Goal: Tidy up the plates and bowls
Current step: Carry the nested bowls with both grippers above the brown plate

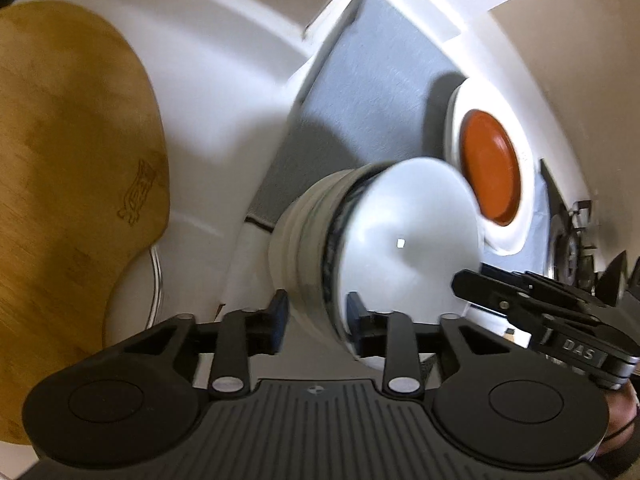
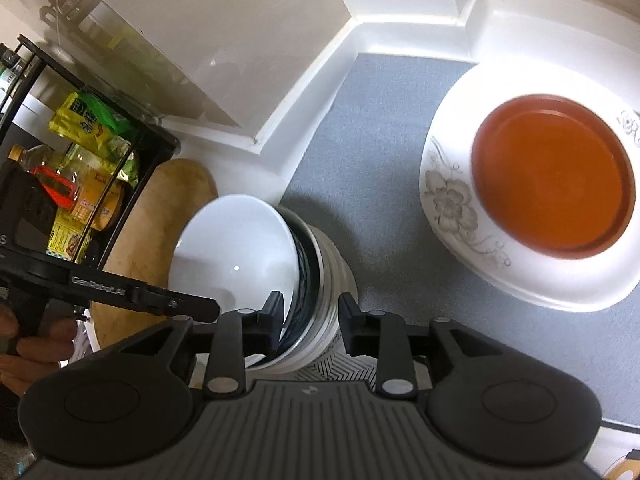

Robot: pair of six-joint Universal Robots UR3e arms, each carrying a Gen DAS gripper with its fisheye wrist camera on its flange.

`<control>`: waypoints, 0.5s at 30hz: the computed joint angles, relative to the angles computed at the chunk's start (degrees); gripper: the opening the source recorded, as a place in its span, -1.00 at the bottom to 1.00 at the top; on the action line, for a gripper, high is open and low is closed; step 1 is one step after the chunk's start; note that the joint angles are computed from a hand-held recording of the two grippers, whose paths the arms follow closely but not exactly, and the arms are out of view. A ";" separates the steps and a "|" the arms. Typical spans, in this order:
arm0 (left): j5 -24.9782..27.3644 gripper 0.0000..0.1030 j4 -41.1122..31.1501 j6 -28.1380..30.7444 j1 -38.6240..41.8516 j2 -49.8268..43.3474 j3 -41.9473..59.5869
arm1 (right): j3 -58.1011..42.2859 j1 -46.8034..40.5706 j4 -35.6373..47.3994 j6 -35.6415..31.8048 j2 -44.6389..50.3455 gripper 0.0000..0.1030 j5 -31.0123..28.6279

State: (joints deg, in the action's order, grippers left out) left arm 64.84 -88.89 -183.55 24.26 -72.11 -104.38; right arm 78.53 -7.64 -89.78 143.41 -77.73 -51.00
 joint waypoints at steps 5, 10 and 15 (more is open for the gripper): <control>0.54 -0.10 1.45 -1.48 -1.61 -3.40 1.45 | 1.26 -1.74 2.09 4.28 4.09 -0.11 3.18; -1.35 0.07 2.50 -2.92 -1.51 -7.53 0.69 | 2.70 -1.86 0.52 8.98 7.67 0.17 6.10; -3.21 0.19 4.18 -3.80 -0.64 -8.28 -1.35 | 5.46 -2.20 -2.55 12.82 9.79 0.29 8.52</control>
